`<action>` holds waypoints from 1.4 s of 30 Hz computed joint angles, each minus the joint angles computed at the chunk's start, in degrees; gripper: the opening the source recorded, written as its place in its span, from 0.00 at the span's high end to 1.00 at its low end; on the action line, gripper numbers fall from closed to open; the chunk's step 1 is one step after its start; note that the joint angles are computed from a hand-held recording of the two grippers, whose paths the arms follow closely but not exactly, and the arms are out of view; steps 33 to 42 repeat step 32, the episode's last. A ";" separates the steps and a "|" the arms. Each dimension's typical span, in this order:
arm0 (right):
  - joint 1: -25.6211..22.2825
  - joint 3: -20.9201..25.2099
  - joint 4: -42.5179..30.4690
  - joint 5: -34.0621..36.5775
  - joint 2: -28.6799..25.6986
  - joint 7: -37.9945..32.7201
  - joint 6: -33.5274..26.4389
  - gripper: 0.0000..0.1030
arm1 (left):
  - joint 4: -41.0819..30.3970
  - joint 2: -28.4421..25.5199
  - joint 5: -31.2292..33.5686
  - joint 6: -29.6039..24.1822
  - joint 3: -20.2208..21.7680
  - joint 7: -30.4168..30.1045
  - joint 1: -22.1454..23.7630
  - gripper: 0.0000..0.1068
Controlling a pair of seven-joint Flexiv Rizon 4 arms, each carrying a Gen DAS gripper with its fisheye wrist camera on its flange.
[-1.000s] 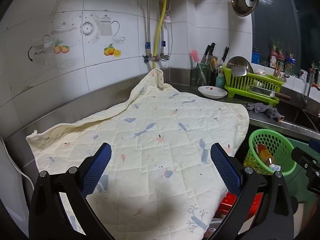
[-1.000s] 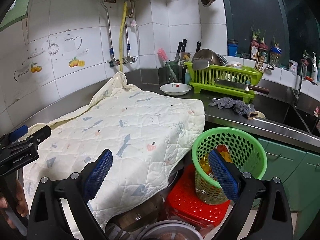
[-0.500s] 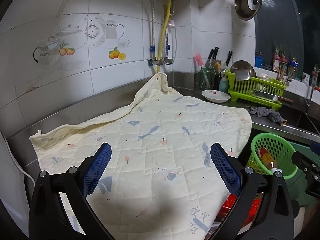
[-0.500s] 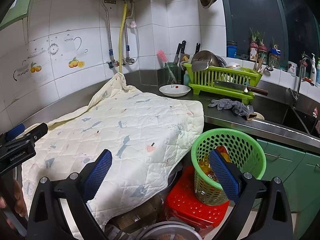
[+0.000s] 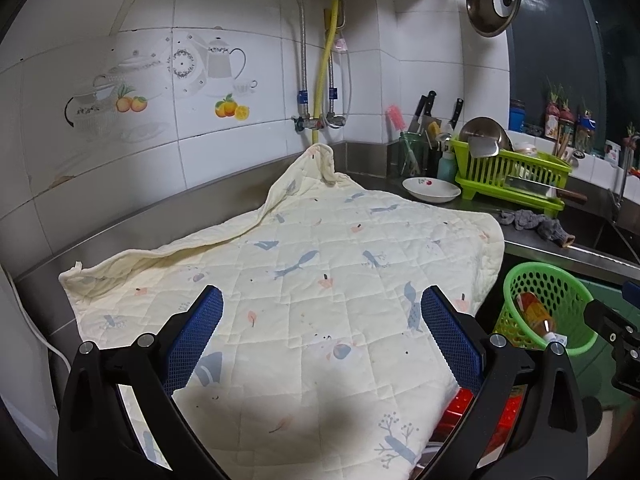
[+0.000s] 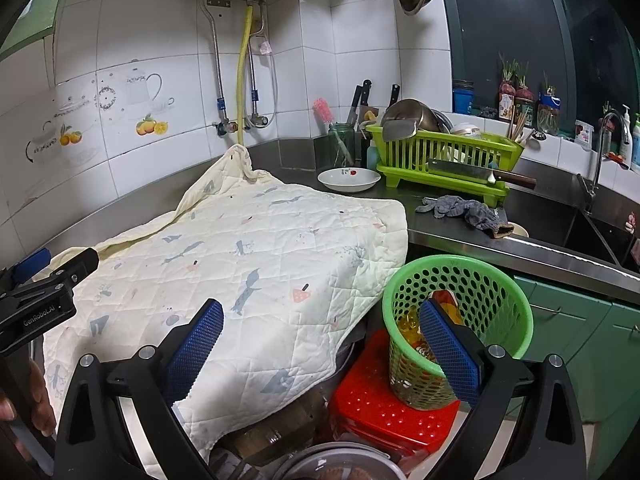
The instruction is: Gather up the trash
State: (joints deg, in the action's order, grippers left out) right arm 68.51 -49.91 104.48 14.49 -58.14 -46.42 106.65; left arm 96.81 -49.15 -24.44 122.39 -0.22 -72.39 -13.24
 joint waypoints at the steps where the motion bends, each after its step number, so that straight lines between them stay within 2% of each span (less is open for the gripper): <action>1: -0.04 0.07 -0.01 0.00 0.02 -0.02 0.05 0.08 | -0.02 -0.04 -0.04 0.06 0.02 -0.04 -0.04 0.08; 16: -0.23 0.39 -0.02 0.06 0.24 -0.34 0.16 0.08 | 0.14 -0.02 0.32 0.34 -0.36 -0.54 0.31 0.08; 19: -0.32 0.46 -0.10 0.09 0.25 -0.37 0.16 0.08 | -0.08 -0.49 -1.48 1.40 1.00 0.07 -1.10 0.08; 42: -0.23 0.48 -0.86 -0.66 -0.08 0.94 -0.96 0.07 | -0.38 -0.46 -3.09 -0.77 0.96 0.63 -1.29 0.08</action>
